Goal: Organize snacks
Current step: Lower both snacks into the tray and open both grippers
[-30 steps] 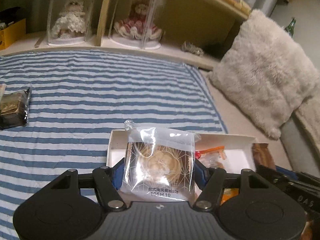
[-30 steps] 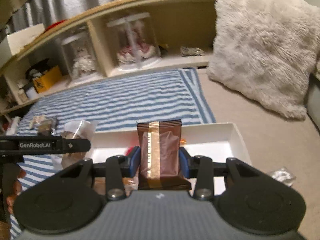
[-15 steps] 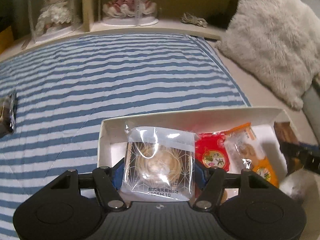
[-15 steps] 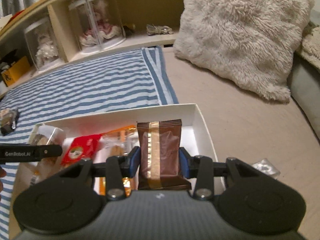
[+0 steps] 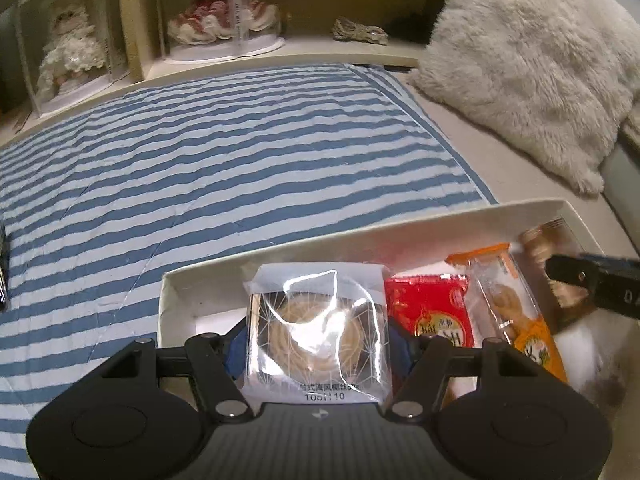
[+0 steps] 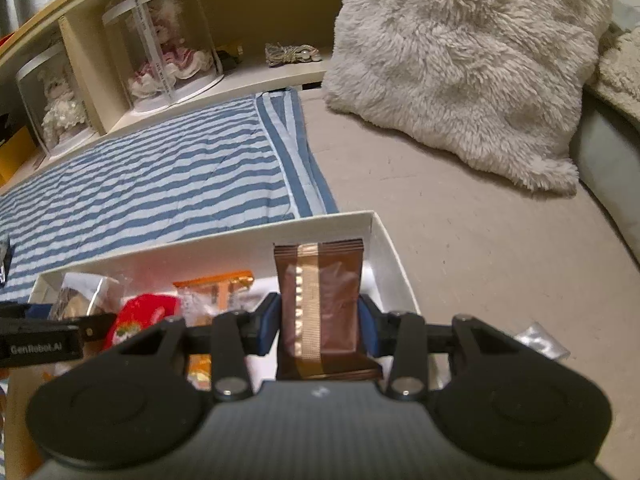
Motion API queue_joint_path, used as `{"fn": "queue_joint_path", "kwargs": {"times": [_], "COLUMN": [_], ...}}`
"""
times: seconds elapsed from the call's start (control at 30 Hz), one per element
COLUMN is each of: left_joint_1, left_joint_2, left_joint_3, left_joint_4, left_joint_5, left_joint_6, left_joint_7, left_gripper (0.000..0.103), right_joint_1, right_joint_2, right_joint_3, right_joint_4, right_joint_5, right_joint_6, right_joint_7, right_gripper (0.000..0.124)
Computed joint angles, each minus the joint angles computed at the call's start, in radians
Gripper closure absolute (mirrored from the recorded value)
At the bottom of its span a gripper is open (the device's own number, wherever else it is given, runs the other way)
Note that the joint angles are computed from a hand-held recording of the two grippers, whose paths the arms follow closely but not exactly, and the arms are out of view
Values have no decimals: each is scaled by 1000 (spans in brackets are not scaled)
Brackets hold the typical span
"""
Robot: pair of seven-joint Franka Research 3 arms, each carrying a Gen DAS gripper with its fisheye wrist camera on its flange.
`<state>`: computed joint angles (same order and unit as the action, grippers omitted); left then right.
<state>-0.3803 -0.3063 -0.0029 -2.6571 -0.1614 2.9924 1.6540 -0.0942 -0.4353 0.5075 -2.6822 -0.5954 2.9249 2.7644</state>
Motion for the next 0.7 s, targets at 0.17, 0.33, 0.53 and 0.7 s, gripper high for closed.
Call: {"fn": "queue_joint_path", "kwargs": {"times": [0.17, 0.33, 0.53, 0.7], "left_joint_1": [13, 9, 8, -9], "left_joint_2": [-32, -70, -114, -160], "left_joint_3": [-2, 13, 19, 36], "left_joint_4": [-11, -20, -32, -49], "left_joint_5": [0, 4, 12, -19], "left_joint_6": [-24, -36, -73, -105], "left_joint_7": [-5, -5, -3, 1], "left_gripper": [29, 24, 19, 13], "right_joint_1": [-11, 26, 73, 90], "right_joint_2": [8, -10, -48, -94], "right_joint_3": [11, -26, -38, -25], "right_joint_4": [11, -4, -26, -41], "right_joint_5": [-33, -3, 74, 120], "right_joint_6": [-7, 9, -14, -33], "right_joint_7": [14, -7, -61, -81], "right_gripper": [62, 62, 61, 58]}}
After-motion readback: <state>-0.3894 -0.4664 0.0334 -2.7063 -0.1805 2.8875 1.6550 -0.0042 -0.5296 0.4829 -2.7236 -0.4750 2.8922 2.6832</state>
